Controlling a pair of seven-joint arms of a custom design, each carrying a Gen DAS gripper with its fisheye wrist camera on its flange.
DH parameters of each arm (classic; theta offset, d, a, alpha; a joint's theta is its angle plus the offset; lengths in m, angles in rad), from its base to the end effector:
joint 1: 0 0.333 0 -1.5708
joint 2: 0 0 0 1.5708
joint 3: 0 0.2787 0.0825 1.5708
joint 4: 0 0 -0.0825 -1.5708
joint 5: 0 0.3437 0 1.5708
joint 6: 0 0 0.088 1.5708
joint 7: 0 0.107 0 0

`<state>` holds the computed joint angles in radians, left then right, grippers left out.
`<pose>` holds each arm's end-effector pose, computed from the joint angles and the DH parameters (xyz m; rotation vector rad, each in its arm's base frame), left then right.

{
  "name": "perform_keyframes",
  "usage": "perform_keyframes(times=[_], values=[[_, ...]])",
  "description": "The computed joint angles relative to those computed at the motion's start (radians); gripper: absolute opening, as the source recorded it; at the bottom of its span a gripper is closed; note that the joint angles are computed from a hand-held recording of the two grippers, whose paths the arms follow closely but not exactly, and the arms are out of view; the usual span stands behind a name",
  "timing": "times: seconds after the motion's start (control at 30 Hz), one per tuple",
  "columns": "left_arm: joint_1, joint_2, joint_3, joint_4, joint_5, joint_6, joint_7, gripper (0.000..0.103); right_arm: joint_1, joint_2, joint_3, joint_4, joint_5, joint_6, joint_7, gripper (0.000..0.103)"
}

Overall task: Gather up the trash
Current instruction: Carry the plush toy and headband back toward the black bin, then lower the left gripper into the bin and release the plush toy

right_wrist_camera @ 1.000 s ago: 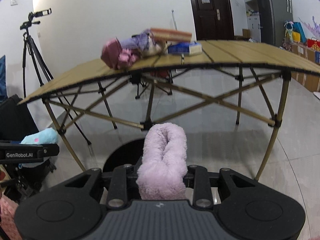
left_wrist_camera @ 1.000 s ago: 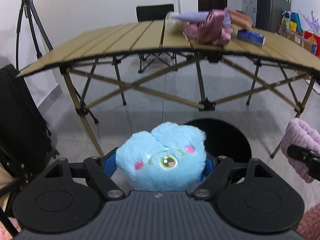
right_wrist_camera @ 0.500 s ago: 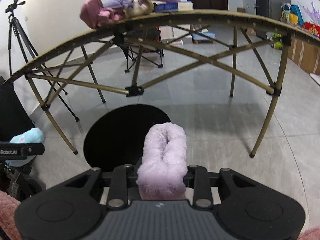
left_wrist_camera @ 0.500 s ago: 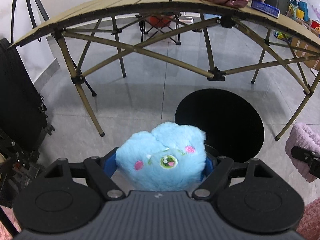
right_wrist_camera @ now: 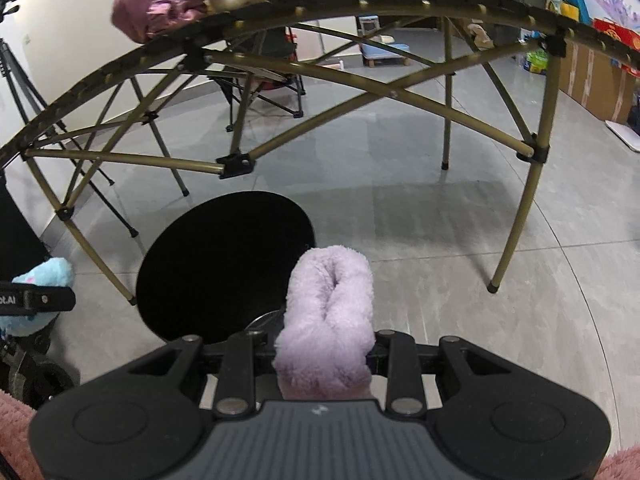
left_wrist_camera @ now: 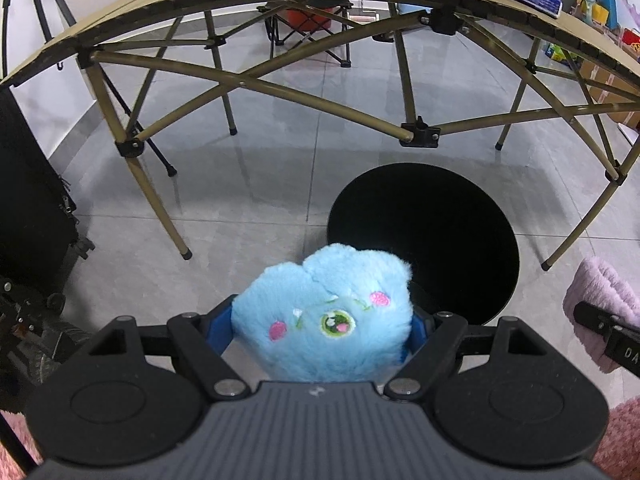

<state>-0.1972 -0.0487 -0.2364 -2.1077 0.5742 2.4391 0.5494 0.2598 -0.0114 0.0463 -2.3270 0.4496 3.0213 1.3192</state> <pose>0.4834 -0.2241 0.4599 -2.0434 1.6499 -0.4557 0.5049 0.1256 0.4105 -1.8548 1.6269 -0.4166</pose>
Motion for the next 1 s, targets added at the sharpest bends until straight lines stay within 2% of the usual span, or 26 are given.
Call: perform_keyframes(times=[0.3, 0.6, 0.87, 1.0], values=[[-0.044, 0.13, 0.017, 0.159, -0.024, -0.042, 0.05, 0.08, -0.051, 0.049, -0.003, 0.026, -0.096, 0.01, 0.116, 0.029], [-0.125, 0.318, 0.069, 0.392, -0.055, -0.089, 0.119, 0.08, -0.123, 0.097, 0.018, 0.055, -0.102, 0.047, 0.147, 0.029], [-0.186, 0.498, 0.11, 0.614, -0.141, -0.161, 0.217, 0.08, -0.173, 0.128, 0.021, 0.067, -0.199, 0.078, 0.249, 0.029], [-0.213, 0.601, 0.126, 0.752, -0.185, -0.216, 0.266, 0.08, -0.177, 0.142, -0.005, 0.066, -0.292, 0.112, 0.344, 0.029]])
